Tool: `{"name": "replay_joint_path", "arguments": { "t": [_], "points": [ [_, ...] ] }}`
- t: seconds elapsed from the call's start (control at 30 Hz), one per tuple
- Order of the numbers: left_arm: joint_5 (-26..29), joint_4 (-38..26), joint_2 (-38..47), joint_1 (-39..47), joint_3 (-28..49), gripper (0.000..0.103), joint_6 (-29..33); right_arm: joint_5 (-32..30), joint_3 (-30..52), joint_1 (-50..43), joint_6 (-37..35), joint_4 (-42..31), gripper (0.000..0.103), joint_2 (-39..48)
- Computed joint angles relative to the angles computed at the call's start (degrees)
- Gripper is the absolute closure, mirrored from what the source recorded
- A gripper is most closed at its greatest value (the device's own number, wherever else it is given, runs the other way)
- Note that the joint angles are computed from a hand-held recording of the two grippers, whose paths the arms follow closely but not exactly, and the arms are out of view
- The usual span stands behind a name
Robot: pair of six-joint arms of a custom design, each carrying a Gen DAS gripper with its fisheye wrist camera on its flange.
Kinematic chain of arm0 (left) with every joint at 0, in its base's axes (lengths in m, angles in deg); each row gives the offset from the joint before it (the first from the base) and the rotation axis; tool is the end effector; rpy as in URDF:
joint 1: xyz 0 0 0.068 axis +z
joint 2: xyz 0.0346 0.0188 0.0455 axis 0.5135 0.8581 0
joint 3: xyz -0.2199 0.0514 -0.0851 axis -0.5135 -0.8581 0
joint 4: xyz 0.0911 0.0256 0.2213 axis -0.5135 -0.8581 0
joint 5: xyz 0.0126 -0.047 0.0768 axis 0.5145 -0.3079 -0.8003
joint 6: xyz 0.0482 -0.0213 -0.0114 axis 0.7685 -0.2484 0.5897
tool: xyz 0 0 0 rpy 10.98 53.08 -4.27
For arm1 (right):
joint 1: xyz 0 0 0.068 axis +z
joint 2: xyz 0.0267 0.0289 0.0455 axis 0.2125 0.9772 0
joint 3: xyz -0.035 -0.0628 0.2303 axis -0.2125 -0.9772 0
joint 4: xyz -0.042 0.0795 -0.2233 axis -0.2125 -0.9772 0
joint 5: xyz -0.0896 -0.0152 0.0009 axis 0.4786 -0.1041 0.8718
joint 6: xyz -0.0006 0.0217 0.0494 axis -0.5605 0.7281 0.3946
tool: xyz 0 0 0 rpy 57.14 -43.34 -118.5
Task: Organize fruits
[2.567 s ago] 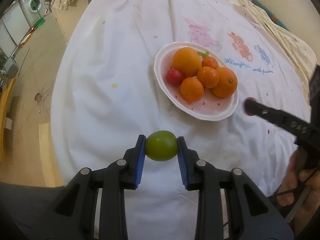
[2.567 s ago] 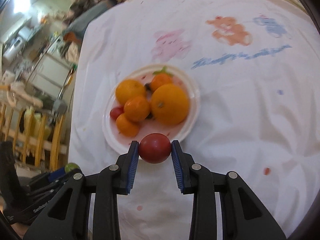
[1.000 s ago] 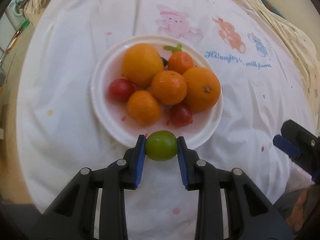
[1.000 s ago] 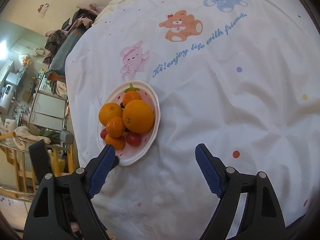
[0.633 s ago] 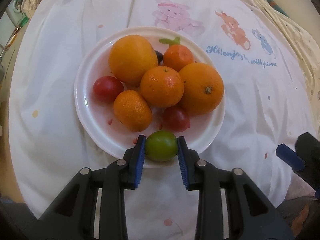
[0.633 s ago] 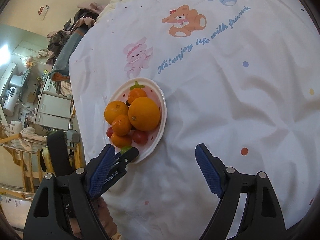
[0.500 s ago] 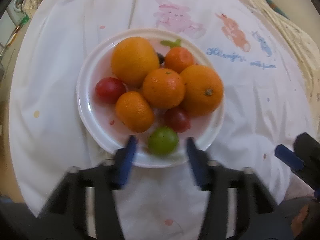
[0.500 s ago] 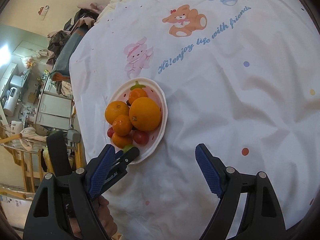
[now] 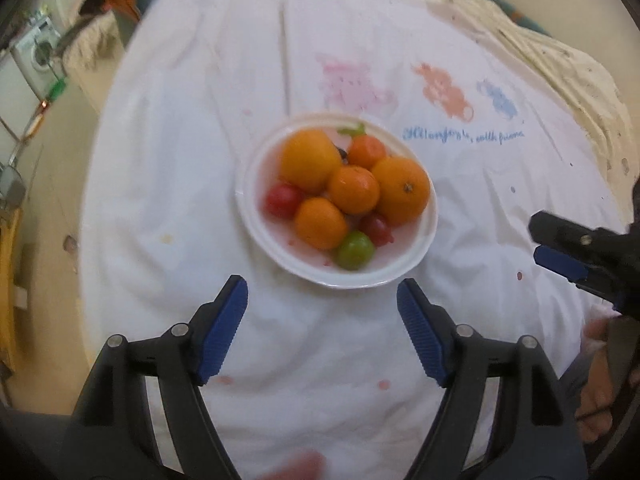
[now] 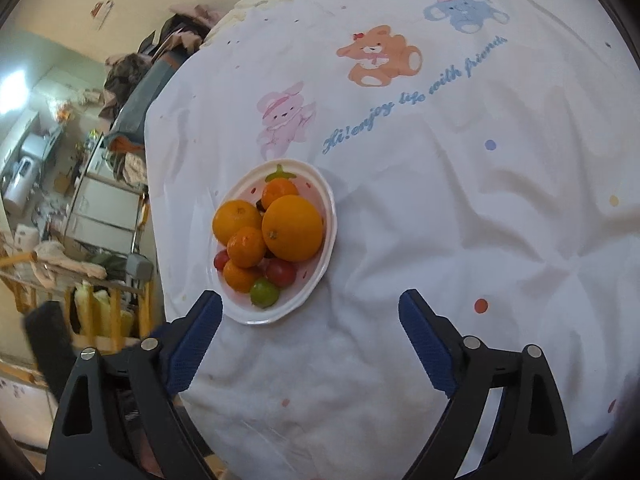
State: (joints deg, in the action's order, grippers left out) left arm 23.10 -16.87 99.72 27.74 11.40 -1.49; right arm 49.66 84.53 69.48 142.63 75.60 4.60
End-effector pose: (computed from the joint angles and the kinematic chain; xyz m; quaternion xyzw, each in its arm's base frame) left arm 0.2350 -0.0208 0.1803 0.1694 0.9616 -0.0893 0.1964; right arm 0.1648 0.2406 0.1610 0.2422 0.9132 0.2518 0.2098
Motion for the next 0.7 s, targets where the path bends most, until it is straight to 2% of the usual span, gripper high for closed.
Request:
{"name": "replay_joint_path", "arguments": {
  "t": [0.1, 0.23, 0.37, 0.47, 0.6, 0.7],
  "points": [
    [2.5, -1.1, -4.7, 5.6, -0.8, 0.028, 2.5, 3.0, 4.6, 2.2, -2.2, -4.2, 0.009, 2.3],
    [5.1, -2.5, -9.6, 12.7, -2.0, 0.014, 6.2, 9.4, 11.4, 6.1, -4.2, -11.4, 0.008, 4.9],
    [8.4, -3.4, -15.3, 17.8, -4.1, 0.010, 9.5, 15.3, 13.6, 10.4, -3.0, -13.8, 0.001, 5.2],
    [11.2, -4.4, -19.2, 21.6, -5.1, 0.004, 12.0, 19.2, 15.9, 13.6, -1.2, -16.7, 0.001, 6.2],
    [15.0, -6.6, -23.2, 25.9, -5.8, 0.001, 15.0, 26.1, 22.7, 18.6, 2.6, -26.2, 0.000, 9.6],
    [17.3, -8.2, -26.5, 29.3, -6.8, 0.001, 18.2, 32.0, 30.7, 22.8, 6.4, -36.5, 0.000, 14.4]
  ]
}}
